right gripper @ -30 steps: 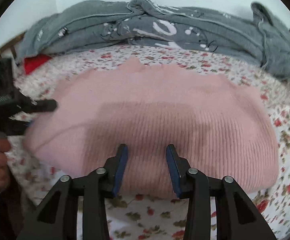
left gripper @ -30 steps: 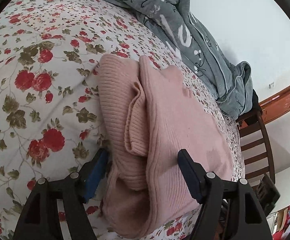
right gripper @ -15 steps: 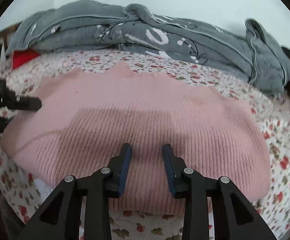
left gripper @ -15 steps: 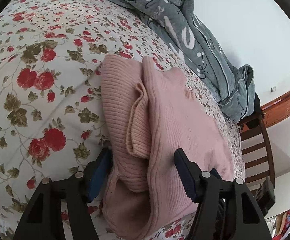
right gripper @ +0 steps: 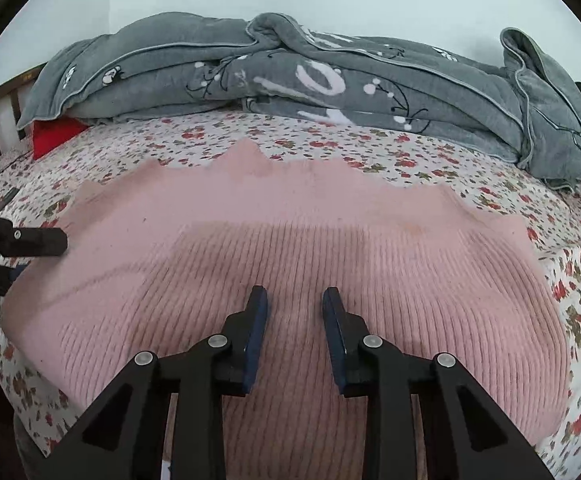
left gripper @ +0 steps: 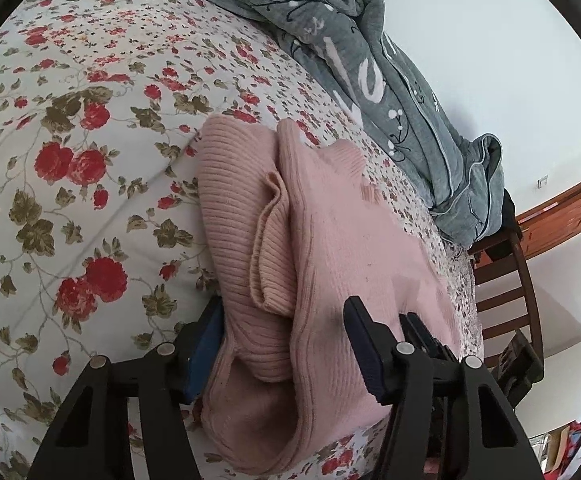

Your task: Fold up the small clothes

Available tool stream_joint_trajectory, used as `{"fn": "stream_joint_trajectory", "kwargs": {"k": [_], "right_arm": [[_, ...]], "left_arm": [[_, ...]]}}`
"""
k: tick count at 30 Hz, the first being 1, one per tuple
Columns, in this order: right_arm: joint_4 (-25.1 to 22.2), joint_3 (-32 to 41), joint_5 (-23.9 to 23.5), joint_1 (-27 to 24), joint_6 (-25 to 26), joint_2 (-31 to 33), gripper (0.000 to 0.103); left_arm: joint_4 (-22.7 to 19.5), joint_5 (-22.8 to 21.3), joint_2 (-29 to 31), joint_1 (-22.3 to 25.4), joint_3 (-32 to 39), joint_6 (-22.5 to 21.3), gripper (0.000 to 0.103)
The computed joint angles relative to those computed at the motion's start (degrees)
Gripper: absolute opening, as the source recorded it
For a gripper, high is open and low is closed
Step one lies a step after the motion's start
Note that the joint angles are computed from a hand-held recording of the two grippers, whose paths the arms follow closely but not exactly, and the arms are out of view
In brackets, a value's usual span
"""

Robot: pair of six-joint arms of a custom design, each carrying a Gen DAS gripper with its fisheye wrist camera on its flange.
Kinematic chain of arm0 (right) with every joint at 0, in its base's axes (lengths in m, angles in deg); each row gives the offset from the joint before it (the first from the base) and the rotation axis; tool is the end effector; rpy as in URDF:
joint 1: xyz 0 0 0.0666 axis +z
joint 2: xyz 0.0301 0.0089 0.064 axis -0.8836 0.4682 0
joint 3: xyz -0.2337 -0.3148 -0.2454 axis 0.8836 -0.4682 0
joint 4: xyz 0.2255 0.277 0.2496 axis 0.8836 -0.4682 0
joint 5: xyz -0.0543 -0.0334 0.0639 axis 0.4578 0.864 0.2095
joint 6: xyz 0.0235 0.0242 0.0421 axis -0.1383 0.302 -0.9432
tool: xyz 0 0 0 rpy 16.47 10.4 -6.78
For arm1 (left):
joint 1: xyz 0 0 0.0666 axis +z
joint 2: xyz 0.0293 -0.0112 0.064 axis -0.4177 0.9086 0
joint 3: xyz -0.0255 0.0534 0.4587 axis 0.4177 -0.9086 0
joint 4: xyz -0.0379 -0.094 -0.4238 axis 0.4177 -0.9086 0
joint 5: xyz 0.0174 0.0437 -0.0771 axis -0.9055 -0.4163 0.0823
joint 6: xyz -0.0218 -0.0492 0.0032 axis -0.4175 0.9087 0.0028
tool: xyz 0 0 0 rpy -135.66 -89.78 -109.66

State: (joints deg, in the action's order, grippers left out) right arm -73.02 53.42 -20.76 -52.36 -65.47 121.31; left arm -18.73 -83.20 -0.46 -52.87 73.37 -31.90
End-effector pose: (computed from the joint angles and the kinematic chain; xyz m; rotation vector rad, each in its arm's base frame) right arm 0.4549 0.0808 0.2899 -0.3687 2.2179 0.1375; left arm 0.4281 -0.2344 0.3306 -0.4588 2.3694 -0.8462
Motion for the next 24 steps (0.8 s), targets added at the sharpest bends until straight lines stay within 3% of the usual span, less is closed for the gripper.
{"fn": "stream_joint_trajectory", "kwargs": {"k": [5,7,12,15,19,23,24], "right_arm": [[0.09,-0.45,0.11,0.10,-0.71,-0.55,0.029],[-0.05,-0.96,0.17,0.15,-0.95,-1.65,0.029],[1.26,-2.28,-1.48,-0.70,0.47,-2.25,0.029],[0.75,-2.04,-1.59,-0.72,-0.28,-2.14,0.029],[0.26,-1.87,-2.63,-1.11,-0.01,-2.15,0.029],[-0.42,-1.43,-3.73,-1.52,0.17,-2.01,0.029],[-0.68,-1.33,-3.84,-1.54,0.10,-1.99,0.029]], "left_arm": [[-2.62,-1.16,1.27,-0.39,1.37,-0.04,0.056],[-3.15,-2.57,1.10,-0.96,1.36,-0.30,0.052],[-3.13,-2.02,0.19,-1.92,0.89,-1.99,0.043],[-0.35,-2.01,-0.97,-2.06,-0.75,-1.69,0.036],[2.09,-2.18,-2.81,-2.36,-2.31,-2.32,0.036],[-1.39,-2.83,-1.02,-2.18,-0.60,-2.53,0.037],[-0.97,-2.54,-0.53,-1.86,-0.63,-2.05,0.042]]}}
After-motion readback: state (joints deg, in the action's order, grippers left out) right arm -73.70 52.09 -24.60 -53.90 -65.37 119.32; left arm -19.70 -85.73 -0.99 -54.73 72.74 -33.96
